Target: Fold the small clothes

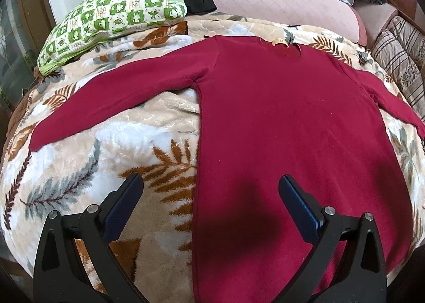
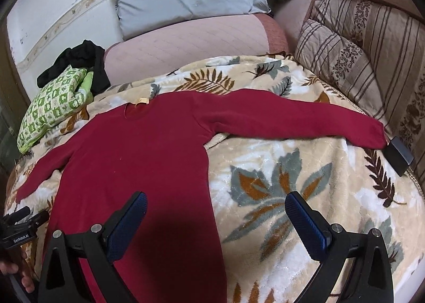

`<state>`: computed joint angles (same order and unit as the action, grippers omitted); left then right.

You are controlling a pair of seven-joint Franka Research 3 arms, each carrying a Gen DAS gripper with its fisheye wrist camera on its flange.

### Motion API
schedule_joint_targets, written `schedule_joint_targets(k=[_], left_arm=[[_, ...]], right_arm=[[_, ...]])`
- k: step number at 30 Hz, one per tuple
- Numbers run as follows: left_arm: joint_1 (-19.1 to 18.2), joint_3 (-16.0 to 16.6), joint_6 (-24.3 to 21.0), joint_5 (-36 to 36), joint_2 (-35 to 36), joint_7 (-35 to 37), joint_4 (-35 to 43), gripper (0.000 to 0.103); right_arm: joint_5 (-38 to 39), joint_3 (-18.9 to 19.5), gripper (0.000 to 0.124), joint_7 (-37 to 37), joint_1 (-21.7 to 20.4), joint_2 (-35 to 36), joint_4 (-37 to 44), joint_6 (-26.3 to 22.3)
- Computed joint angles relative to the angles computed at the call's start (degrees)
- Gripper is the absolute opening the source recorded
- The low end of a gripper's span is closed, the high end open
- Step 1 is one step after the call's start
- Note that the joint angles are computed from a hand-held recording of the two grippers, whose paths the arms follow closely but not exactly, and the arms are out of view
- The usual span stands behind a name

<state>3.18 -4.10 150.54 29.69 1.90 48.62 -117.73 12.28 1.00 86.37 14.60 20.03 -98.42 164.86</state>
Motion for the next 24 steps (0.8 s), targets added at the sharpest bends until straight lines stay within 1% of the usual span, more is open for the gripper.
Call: schedule_joint_targets(k=[10, 13, 18, 19, 21, 22, 24], left_arm=[[0.17, 0.05, -0.20, -0.74, 0.01, -0.20, -0.09, 0.103], [0.16, 0.04, -0.29, -0.73, 0.04, -0.24, -0.06, 0.103], [0.28, 0.14, -0.51, -0.91, 0.04, -0.09, -0.03, 0.103], [0.55, 0.30, 0.20, -1.83, -0.21, 0.69, -0.19, 0.103], [1.76, 1.09, 3.85, -5.82, -1.57, 2.51, -1.49, 0.103], [2.57, 1.72, 5.59, -6.41, -2.47, 2.08, -2.17, 0.103], [4.84, 3.06, 8.32, -3.38, -4.25, -2.16, -3.31, 0.103]], right_arm=[[-0.59, -0.32, 0.103, 0.44, 0.38, 0.00, -0.07, 0.08], [-2.69, -1.50, 0.103, 1.60, 1.54, -0.03, -0.16, 0.31], [-6.34, -2.18, 0.103, 1.49, 3.02, 0.16, -0.11, 0.40], [-6.79, -2.02, 0.103, 1.06, 3.13, 0.20, -0.12, 0.51], [-7.67, -2.18, 0.103, 0.97, 3.56, 0.24, -0.21, 0.77], [-8.23, -2.35, 0.103, 0.98, 3.86, 0.26, -0.28, 0.96], [-8.68, -2.35, 0.103, 0.83, 4.03, 0.33, -0.28, 1.04]])
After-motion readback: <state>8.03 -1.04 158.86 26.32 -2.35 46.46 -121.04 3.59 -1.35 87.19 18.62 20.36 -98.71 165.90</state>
